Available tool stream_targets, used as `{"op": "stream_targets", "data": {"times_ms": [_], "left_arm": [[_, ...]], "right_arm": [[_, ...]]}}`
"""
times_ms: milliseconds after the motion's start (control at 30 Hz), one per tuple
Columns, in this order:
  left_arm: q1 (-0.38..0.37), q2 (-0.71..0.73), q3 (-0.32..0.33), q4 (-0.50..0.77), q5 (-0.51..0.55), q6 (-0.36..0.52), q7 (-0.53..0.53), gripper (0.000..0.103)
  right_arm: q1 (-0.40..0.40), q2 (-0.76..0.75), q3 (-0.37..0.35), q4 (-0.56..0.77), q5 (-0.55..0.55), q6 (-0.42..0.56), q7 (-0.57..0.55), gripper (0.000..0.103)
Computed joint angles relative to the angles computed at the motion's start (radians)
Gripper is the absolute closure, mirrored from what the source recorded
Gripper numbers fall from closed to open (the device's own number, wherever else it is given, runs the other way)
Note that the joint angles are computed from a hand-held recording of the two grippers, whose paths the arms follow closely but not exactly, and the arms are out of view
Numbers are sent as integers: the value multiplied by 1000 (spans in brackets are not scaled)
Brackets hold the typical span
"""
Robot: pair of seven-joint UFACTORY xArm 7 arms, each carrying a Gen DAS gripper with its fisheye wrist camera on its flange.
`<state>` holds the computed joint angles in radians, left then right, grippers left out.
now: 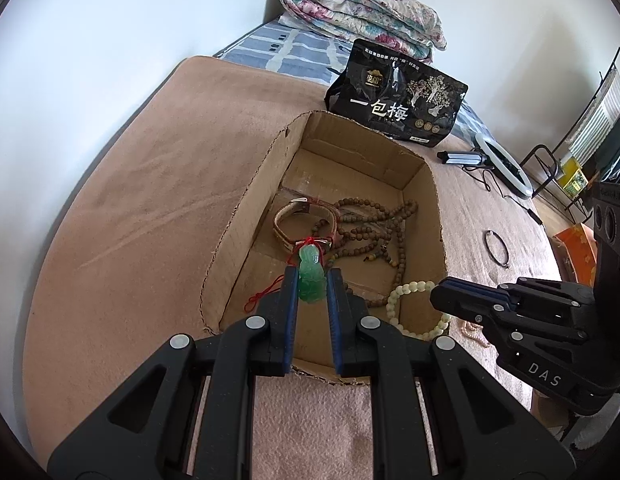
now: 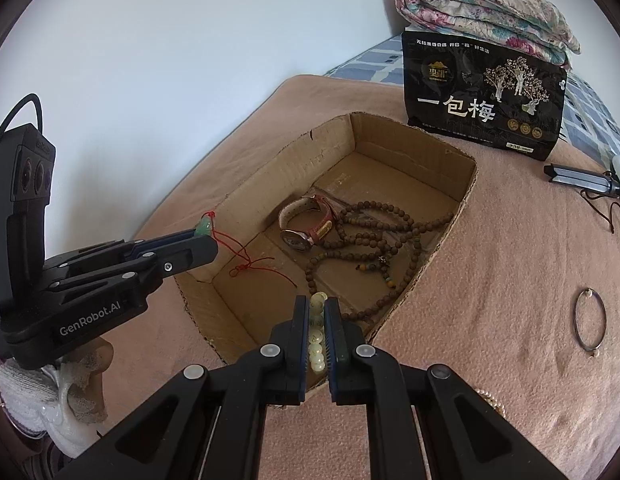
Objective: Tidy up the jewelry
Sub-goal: 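Open both tools to drop the pendant and bracelet into the box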
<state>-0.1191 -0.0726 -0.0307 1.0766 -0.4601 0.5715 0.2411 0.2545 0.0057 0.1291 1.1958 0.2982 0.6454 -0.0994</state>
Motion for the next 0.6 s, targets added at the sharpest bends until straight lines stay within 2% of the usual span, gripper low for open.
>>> {"op": "stream_targets", "data": {"times_ms": [200,267,433,500,533,600], "left_arm": [[0,3,-4,3,19,7,-11,90],[0,5,-5,6,23,9,-16,90],[-4,4,-8,3,28,2,-23,90],[-4,3,-8,4,33,2,-31,90],[-4,2,-8,4,36,2,-35,90],[-4,1,-8,3,39,2,-43,90]], "right_arm": [[-1,-6,-2,-10,-21,-6,12,94],[-1,-13,-2,-15,-28,-13,17,78],[0,-30,-4,-26,-42,-26,28,70],[1,-39,-4,-33,-55,-32,38,62],[1,-43,-4,-37,-61,-38,43,53],[1,-50,-5,-47,-66,-57,51,46]]}}
